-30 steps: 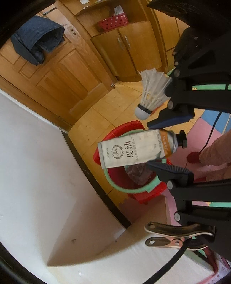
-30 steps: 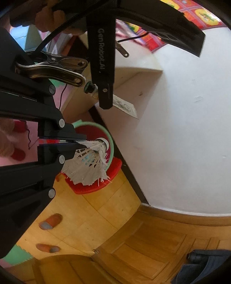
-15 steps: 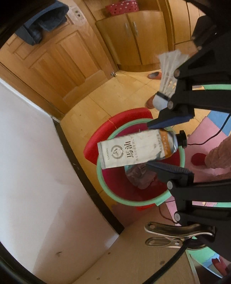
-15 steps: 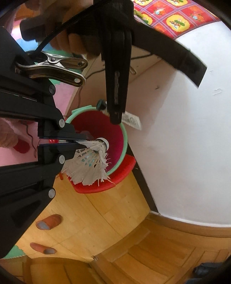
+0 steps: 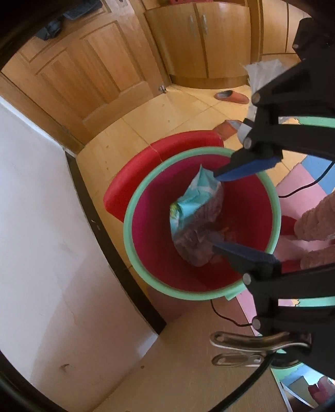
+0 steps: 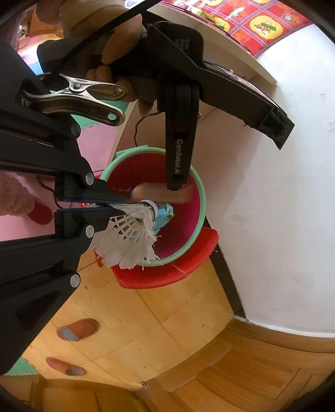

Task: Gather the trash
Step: 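Open both tools to drop the shuttlecock and cream tube into the bin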

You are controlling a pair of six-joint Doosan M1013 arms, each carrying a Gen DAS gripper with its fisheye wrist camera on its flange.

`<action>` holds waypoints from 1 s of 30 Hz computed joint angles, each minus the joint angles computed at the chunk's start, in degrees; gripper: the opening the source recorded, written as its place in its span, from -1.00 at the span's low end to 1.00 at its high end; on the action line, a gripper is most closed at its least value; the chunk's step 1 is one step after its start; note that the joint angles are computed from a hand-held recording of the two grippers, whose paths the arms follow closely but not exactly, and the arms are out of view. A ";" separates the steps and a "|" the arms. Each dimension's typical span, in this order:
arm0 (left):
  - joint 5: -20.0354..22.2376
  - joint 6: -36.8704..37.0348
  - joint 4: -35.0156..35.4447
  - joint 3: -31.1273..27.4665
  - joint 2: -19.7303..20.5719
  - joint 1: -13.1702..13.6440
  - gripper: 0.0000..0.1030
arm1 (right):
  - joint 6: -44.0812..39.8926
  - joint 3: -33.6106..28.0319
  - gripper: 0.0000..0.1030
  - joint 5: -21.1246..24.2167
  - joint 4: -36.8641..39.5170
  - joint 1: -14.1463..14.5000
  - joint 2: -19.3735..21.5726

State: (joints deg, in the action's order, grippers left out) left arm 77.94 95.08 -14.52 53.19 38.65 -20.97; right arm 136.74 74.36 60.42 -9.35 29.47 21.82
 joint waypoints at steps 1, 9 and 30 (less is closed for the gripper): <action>0.13 -0.33 0.20 -0.17 0.09 -0.01 0.00 | -0.37 -0.05 -0.93 -0.06 0.23 -0.08 0.05; 0.22 -2.23 3.21 0.02 -0.66 0.00 0.01 | -4.67 -0.48 -0.93 -0.98 1.96 -1.35 0.46; -0.39 -3.56 3.68 1.16 -1.99 0.64 0.01 | -10.50 0.09 -0.45 -3.82 5.71 -2.95 1.24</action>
State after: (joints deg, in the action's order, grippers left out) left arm 77.55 91.53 -10.84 54.34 36.66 -20.33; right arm 126.24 74.45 56.60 -3.64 26.53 23.07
